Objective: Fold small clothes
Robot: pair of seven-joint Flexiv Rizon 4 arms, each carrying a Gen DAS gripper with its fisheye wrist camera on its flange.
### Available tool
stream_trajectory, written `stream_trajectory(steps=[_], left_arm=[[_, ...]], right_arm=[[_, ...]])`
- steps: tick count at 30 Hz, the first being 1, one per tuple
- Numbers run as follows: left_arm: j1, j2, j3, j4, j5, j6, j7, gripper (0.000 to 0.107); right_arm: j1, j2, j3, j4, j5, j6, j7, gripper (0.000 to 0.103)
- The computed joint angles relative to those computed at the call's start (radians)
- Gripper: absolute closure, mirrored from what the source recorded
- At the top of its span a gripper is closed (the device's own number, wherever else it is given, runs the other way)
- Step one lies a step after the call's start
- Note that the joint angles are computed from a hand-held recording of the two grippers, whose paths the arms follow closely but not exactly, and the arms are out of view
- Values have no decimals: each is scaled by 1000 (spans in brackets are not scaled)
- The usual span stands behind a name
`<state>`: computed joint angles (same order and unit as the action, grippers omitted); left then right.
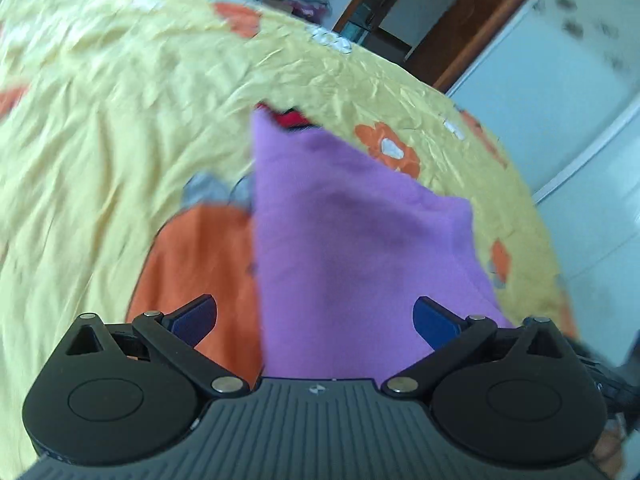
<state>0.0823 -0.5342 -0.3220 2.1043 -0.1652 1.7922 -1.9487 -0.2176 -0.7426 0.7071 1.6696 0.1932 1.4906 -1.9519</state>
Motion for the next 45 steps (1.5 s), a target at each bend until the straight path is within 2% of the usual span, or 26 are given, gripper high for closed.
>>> stream_trajectory(steps=[2,5,6,8,9,11,14,16,17,18,20,22,23,24,25,26,27,30,33,37,40,41,43,44,45], left_arm=[[104,12,-103,70,28,27,-21,4],[206,11,-217,137,103,62,-54,4],[203,12,-218,144,118,67,-64,4],[189,1,-215,137,153,88,-71,4],[191,-7,-224,128,165,82,-76,4],[182,-14,-233,112,165,52,-89,4],[90,10,-157,94,139,20,-81,4],[84,1,-160,95,129,37,-86,4],[87,-11,-164,90,125,51,-93,4],[90,-24,-167,84,121,71,-107,4],[170,-75,-245,62,155,91,-129,4],[239,-119,-310,37,190,87,-139,4],[296,-162,-380,30,191,92,-109,6],[335,-203,-417,9,244,88,-136,17],[347,-216,-429,-1,250,75,-139,29],[330,-201,-411,-12,232,43,-128,63],[315,-183,-393,-23,213,-4,-118,76],[304,-148,-386,-20,174,-48,-79,82],[300,-94,-391,8,135,-67,-51,84],[357,-45,-464,89,115,-30,-47,85],[352,-21,-462,148,132,11,-87,85],[337,-20,-447,161,138,18,-101,80],[334,-29,-446,187,142,10,-148,55],[331,-42,-438,201,188,64,-186,37],[312,-27,-428,226,169,101,-180,16]], right_arm=[[-99,-13,87,2,44,-44,-27,4],[-99,44,61,61,90,-36,-30,4],[-112,52,76,84,88,-30,-28,4],[-187,14,177,52,208,-93,-158,4],[-198,-2,201,45,231,-94,-182,4],[-148,15,168,66,208,-34,-125,4],[-108,44,143,75,209,-37,-125,4],[-130,39,184,80,237,-16,-191,4],[-115,43,172,84,222,-3,-179,4],[-103,40,155,73,190,-29,-129,4],[-140,-18,190,-23,259,-179,-167,5],[-123,-63,165,-94,240,-280,-95,7],[-131,-95,182,-130,275,-301,-129,20],[-121,-108,175,-154,286,-319,-129,38],[-89,-100,137,-165,285,-329,-95,75],[-61,-96,107,-175,280,-338,-60,79],[-61,-107,109,-194,302,-363,-80,81],[-43,-81,88,-188,336,-364,-109,84],[-63,-50,97,-175,404,-372,-149,85],[-108,17,120,-133,485,-409,-239,86],[-156,67,131,-86,561,-449,-299,86],[-145,85,116,-64,570,-428,-318,81],[-64,115,35,-25,547,-350,-315,58],[-28,124,-13,-18,519,-366,-268,40],[-20,139,-29,-2,538,-350,-287,31]])
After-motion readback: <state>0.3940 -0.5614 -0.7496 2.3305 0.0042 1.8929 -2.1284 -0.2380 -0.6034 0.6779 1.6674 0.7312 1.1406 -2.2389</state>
